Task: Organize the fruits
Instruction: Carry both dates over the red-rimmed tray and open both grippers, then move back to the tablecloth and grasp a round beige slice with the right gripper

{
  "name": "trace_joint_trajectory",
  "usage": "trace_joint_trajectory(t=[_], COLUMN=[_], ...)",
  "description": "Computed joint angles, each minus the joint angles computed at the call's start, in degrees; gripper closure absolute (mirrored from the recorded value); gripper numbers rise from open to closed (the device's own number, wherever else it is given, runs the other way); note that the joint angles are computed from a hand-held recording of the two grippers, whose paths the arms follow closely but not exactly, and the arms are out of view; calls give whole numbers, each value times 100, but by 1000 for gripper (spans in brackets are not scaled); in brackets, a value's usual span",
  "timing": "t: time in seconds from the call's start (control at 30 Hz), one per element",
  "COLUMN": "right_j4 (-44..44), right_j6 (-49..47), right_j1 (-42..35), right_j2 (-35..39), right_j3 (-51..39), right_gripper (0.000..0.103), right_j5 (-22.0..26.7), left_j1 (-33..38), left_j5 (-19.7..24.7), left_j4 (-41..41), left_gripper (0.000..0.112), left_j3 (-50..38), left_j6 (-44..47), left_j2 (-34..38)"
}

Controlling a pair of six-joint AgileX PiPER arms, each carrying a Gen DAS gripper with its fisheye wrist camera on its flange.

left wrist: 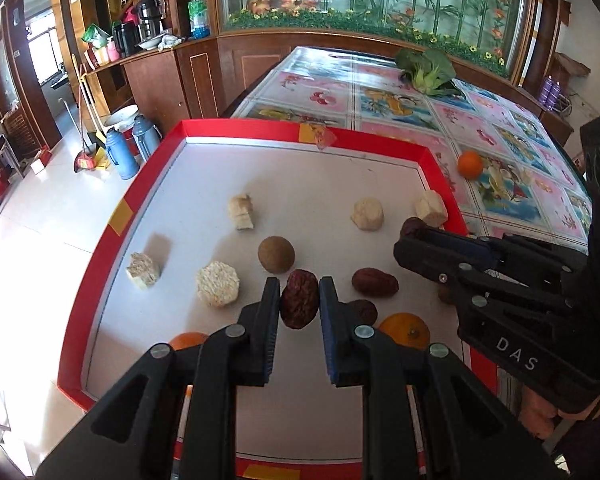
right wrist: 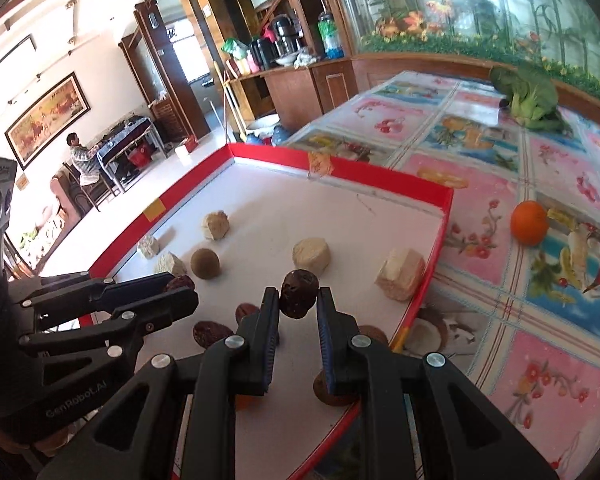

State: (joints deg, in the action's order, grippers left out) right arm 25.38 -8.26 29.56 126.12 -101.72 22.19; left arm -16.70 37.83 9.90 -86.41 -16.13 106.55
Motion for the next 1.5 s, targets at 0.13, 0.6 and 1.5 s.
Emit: trace_joint_trajectory(t=[0.13, 0.6, 1.5], right_j4=[227, 354, 1317], right_j6=[-163, -367, -1577], right_j1=[-63, -69, -21], right_j2=[3, 2, -418], right_j3=[38, 23, 715], right_gripper=[85, 85, 69], right_j5=[55, 136, -578], left_j1=[-25, -118, -367], left_j5=[31, 238, 506], left_j4=[52, 235, 1115], left_gripper=[91, 91, 48], left_j3=[-6, -162, -171], left_j6=[-53, -269, -1152], left_j2=[40, 233, 212])
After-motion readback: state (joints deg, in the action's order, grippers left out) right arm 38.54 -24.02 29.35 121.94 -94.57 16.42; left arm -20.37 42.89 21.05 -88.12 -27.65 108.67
